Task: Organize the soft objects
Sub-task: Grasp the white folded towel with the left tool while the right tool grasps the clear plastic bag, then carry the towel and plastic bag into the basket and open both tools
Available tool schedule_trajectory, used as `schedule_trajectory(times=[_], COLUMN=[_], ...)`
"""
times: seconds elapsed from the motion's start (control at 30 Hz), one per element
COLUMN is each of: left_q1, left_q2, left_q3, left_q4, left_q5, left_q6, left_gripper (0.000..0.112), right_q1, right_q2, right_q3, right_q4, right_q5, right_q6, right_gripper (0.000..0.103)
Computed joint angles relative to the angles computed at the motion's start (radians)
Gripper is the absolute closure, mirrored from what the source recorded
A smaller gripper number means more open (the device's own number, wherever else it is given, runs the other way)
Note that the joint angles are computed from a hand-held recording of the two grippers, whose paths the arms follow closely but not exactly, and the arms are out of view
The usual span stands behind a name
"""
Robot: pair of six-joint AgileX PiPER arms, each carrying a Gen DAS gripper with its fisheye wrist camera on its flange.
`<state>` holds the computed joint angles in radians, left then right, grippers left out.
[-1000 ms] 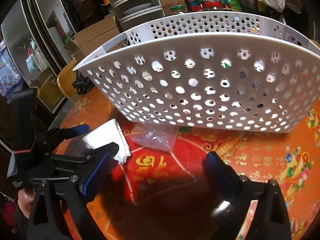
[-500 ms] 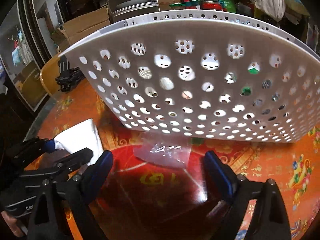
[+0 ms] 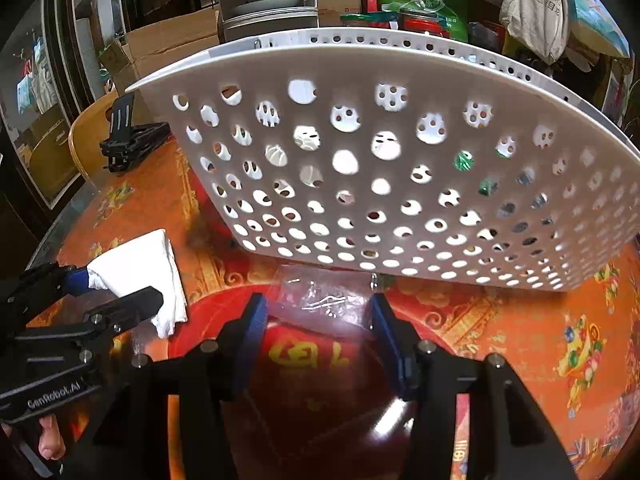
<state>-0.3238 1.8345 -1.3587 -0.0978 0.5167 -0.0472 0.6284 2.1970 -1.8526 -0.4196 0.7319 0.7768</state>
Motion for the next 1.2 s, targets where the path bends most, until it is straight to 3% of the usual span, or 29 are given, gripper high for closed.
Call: schedule_trajectory(times=[0.3, 0.63, 0.8, 1.0, 1.2], left_q1=[-0.034, -0.1, -0.154, -0.223, -0.277], left_q2=[-0.041, -0.138, -0.194, -0.257, -0.288], left_q3=[0.056, 0.161, 0.182, 0.173, 0.111], left_q4=[0.089, 0.217, 0.314, 0.416, 0.426], left_q5=[-0.046, -0.129, -0.118, -0.085, -0.021], left_q6=[-0.095, -0.245, -0.351, -0.463, -0.478], left_gripper=[0.063, 0.066, 0.066, 0.066, 0.066], right_q1=[-0.016, -0.017, -0.017, -0.013, -0.015], right_q2=[-0.151, -0.357, -0.448, -0.542, -0.644], right_q3=[0.246, 0.524, 0.61, 0.665, 0.71], right_q4=[-0.034, -0.185, -0.261, -0.313, -0.347], right_q5=[-0.136, -0.255, -0.277, -0.247, -0.215], right_q6=[0.047, 0.197, 0.254, 0.279, 0.277], right_gripper=[0.051, 0.051, 0.051, 0.051, 0.051])
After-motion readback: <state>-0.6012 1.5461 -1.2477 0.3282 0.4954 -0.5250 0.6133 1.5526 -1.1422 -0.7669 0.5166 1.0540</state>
